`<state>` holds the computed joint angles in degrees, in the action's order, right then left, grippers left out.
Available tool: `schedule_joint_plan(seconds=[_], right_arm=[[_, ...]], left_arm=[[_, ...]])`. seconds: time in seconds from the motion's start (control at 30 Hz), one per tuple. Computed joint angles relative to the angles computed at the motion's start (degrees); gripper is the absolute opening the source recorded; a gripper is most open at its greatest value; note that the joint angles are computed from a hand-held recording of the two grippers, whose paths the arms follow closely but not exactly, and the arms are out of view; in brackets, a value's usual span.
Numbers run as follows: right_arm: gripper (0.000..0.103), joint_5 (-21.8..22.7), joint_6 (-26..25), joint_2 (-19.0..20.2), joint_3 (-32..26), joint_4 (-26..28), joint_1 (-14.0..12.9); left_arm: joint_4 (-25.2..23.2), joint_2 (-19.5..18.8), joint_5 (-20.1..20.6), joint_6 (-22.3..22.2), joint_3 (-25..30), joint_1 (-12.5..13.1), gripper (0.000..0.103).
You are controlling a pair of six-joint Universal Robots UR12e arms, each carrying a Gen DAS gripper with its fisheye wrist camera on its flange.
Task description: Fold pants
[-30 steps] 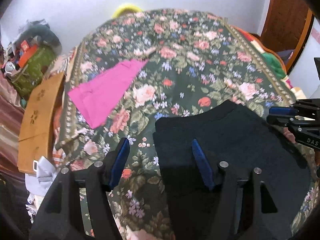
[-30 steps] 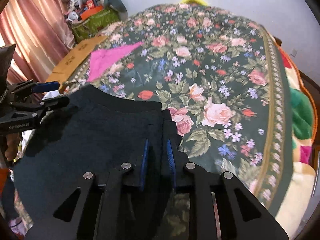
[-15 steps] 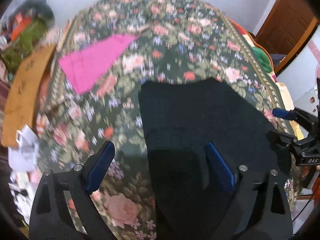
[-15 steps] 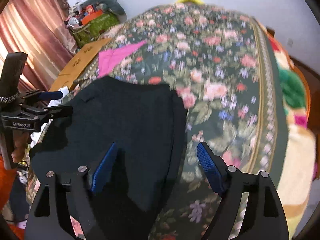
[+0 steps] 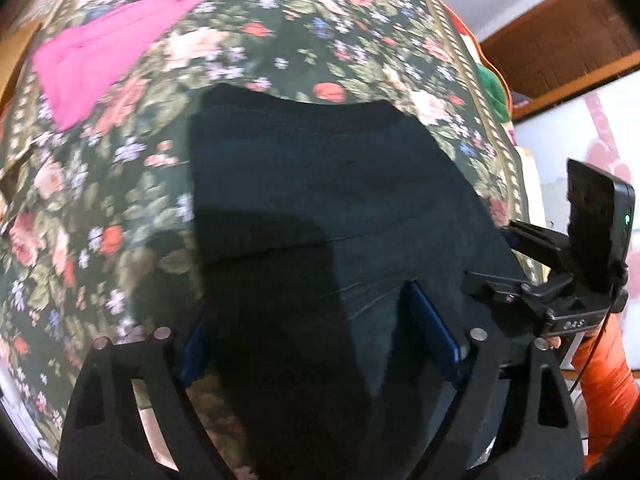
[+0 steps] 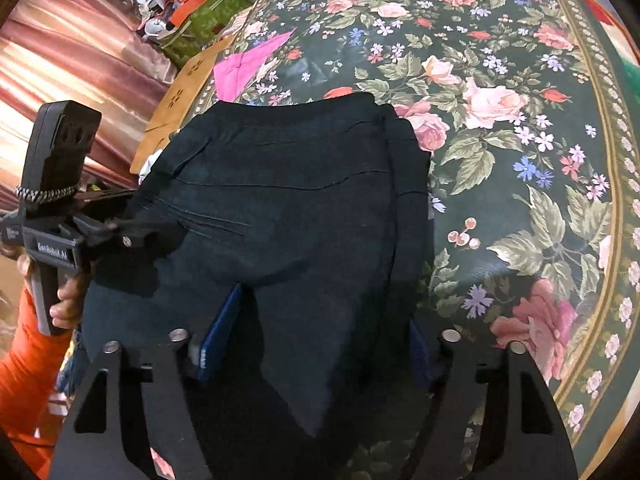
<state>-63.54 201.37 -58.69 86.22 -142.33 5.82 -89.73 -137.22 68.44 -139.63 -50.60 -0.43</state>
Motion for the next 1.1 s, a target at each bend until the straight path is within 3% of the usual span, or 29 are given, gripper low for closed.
schedule_joint_plan(seconds=[0.13,0.3,0.5,0.6,0.83,1.1], right_arm=[[0.050,1.43,2.69,0.10,0.23,-0.52,-0.50],[0.027,1.50,3.48,-0.21,0.31,-0.92,-0.60],[0.021,-3.90,0.24,-0.64,-0.86,-1.08,0.82],[0.020,-4.36,0.42,-0.43,-1.70,-2.51,1.10],[0.019,-8.25,-2.65,1.54,-7.11,-5.11,2.17],[0.019,-11.61,-5.14,6.44,-17.58,-6.32,2.46]], left_arm=[[-1.54,-0.66,-1.28,-0.62,1.26,-0.05,0.083],[-3.09,-1.44,-4.04,-3.81,2.81,0.86,0.060],[0.80,0.34,-5.29,-3.26,0.73,1.28,0.033],[5.05,1.94,-5.65,-1.84,-1.46,1.33,0.026],[17.52,4.26,-5.90,-1.85,-3.70,1.85,0.022],[21.70,-0.53,-8.61,-6.27,6.18,2.61,0.022]])
